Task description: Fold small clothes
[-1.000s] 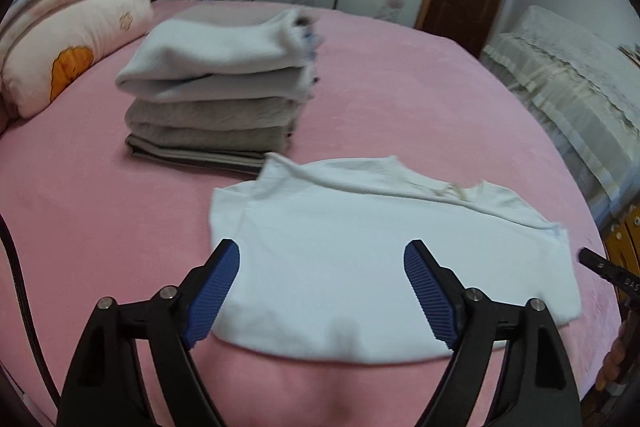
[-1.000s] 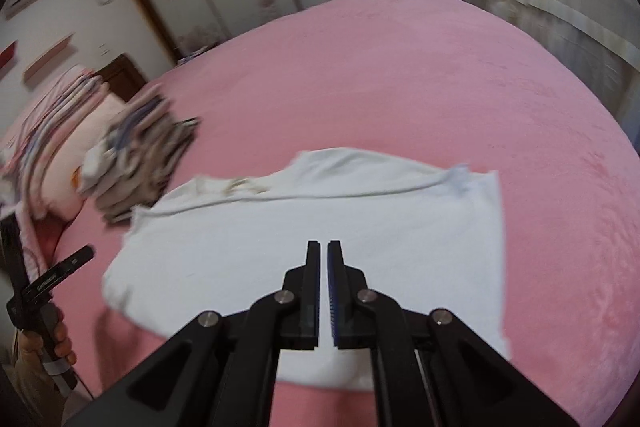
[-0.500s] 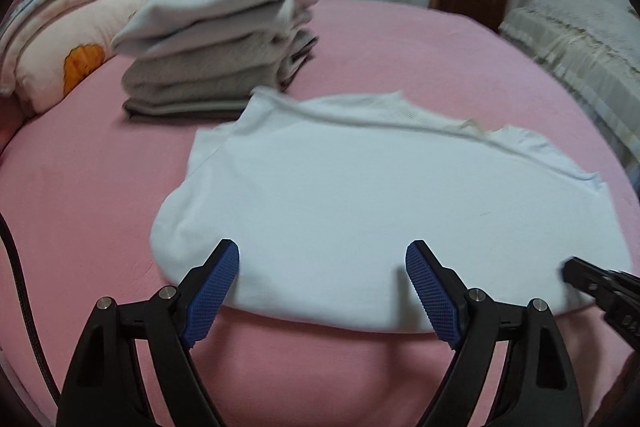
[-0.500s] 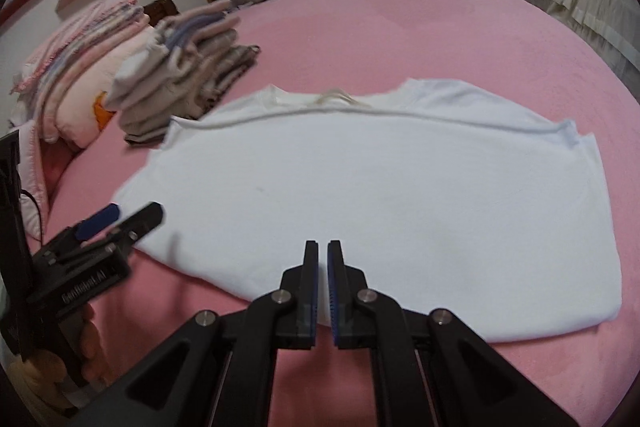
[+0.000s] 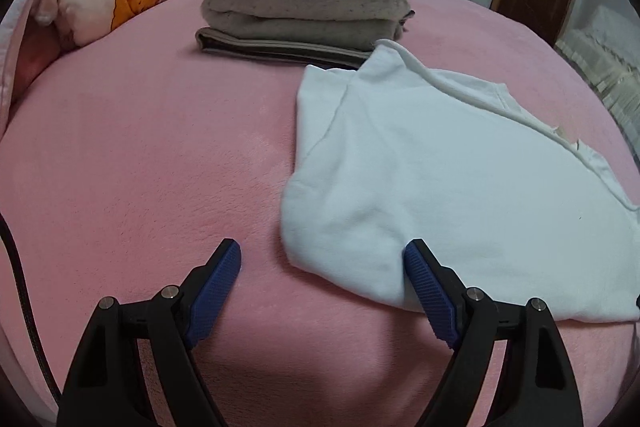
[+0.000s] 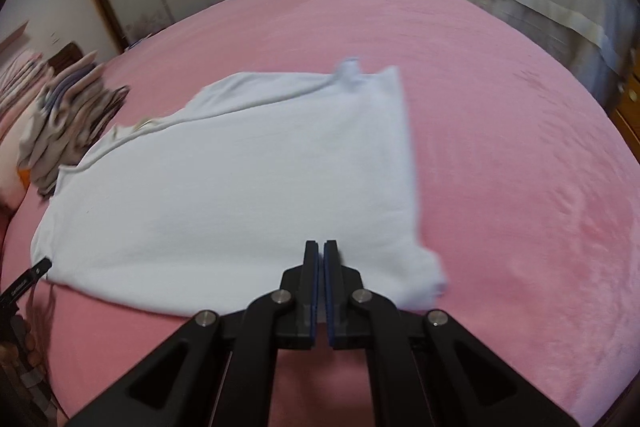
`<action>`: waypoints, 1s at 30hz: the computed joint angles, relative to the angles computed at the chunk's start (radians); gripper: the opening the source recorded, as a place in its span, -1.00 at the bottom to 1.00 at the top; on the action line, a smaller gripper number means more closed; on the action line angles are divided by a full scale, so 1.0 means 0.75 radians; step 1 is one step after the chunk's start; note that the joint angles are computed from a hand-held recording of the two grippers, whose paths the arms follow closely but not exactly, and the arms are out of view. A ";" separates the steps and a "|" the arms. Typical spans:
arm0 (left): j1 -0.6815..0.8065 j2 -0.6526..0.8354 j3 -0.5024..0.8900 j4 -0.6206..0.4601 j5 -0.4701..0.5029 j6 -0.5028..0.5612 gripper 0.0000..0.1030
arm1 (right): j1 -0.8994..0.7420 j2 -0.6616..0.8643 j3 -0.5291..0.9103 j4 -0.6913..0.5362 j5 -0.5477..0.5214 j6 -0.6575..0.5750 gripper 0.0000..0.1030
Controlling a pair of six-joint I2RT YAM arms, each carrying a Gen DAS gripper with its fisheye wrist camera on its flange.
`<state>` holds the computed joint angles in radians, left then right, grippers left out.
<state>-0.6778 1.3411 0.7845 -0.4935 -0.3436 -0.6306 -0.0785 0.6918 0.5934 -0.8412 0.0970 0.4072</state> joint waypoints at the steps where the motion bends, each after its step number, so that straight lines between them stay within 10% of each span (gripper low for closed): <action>1: -0.007 0.000 -0.006 0.002 -0.016 0.004 0.63 | -0.041 -0.021 -0.009 -0.005 -0.029 -0.019 -1.00; 30: 0.096 -0.195 -0.100 -0.091 -0.043 -0.106 0.62 | 0.272 -0.033 0.038 -0.093 0.154 0.196 -0.94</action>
